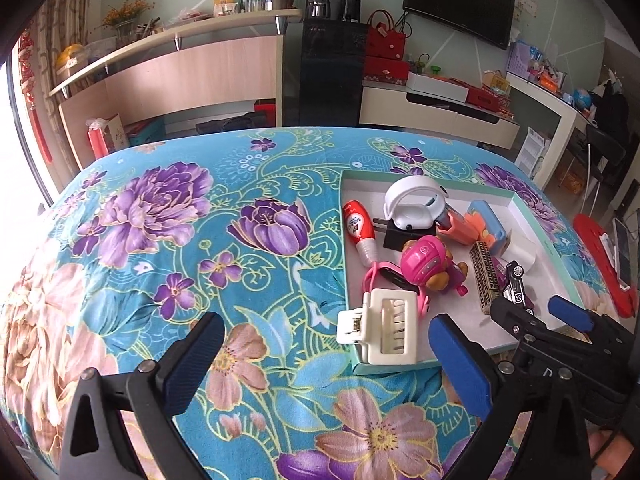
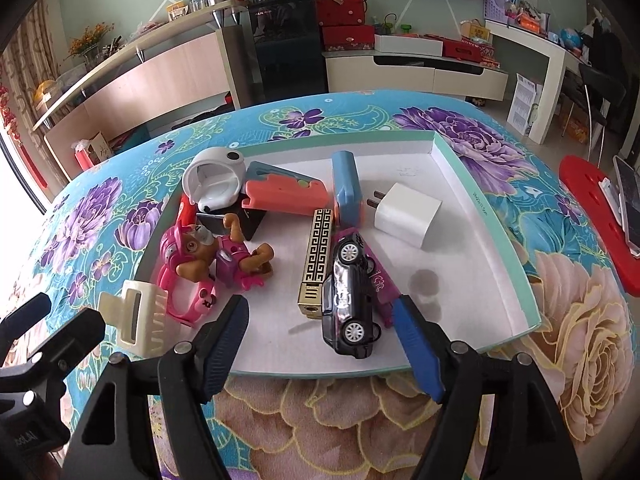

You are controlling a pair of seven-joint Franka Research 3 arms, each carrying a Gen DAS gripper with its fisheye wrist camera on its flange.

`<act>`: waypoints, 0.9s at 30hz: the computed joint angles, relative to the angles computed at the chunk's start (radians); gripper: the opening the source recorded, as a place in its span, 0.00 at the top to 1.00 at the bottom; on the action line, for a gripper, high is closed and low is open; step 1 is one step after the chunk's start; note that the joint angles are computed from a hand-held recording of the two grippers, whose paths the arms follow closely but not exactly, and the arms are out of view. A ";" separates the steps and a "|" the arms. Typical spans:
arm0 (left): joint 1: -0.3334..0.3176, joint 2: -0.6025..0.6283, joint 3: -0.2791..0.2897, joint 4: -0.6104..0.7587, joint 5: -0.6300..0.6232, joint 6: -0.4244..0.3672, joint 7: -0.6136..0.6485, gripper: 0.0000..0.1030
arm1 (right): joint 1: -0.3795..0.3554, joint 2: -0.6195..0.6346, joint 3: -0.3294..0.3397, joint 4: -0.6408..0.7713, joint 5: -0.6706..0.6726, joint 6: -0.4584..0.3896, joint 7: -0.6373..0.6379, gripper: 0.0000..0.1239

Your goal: Organize rigid objects

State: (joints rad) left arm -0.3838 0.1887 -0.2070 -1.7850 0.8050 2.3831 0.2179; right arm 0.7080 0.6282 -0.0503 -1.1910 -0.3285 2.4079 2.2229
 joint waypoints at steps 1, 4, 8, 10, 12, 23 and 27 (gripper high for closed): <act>-0.002 -0.010 0.003 -0.011 0.010 -0.006 -0.018 0.00 | 0.005 -0.008 -0.004 -0.012 -0.007 0.007 0.008 0.24; 0.005 -0.036 0.002 -0.042 0.011 -0.027 -0.045 0.00 | 0.011 -0.025 -0.003 -0.033 -0.018 0.014 0.012 0.21; 0.018 -0.075 -0.006 -0.087 0.016 -0.054 -0.072 0.00 | 0.025 -0.045 -0.004 -0.054 -0.044 0.015 0.020 0.21; 0.027 -0.095 -0.011 -0.110 0.016 -0.059 -0.082 0.00 | 0.032 -0.055 -0.002 -0.063 -0.055 0.017 0.030 0.21; 0.037 -0.116 -0.016 -0.135 0.016 -0.054 -0.090 0.00 | 0.036 -0.063 0.004 -0.073 -0.062 0.023 0.034 0.21; 0.073 -0.192 -0.042 -0.227 0.019 -0.067 -0.141 0.00 | 0.064 -0.056 0.022 -0.067 -0.086 -0.002 0.016 0.21; 0.078 -0.194 -0.051 -0.234 0.004 -0.093 -0.133 0.00 | 0.074 -0.048 0.021 -0.058 -0.095 -0.009 0.005 0.21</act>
State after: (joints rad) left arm -0.3059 -0.0049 -0.2577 -2.0194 0.8085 2.2903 0.0848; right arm 0.7818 0.5803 -0.0289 -1.2494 -0.4237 2.3987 2.2282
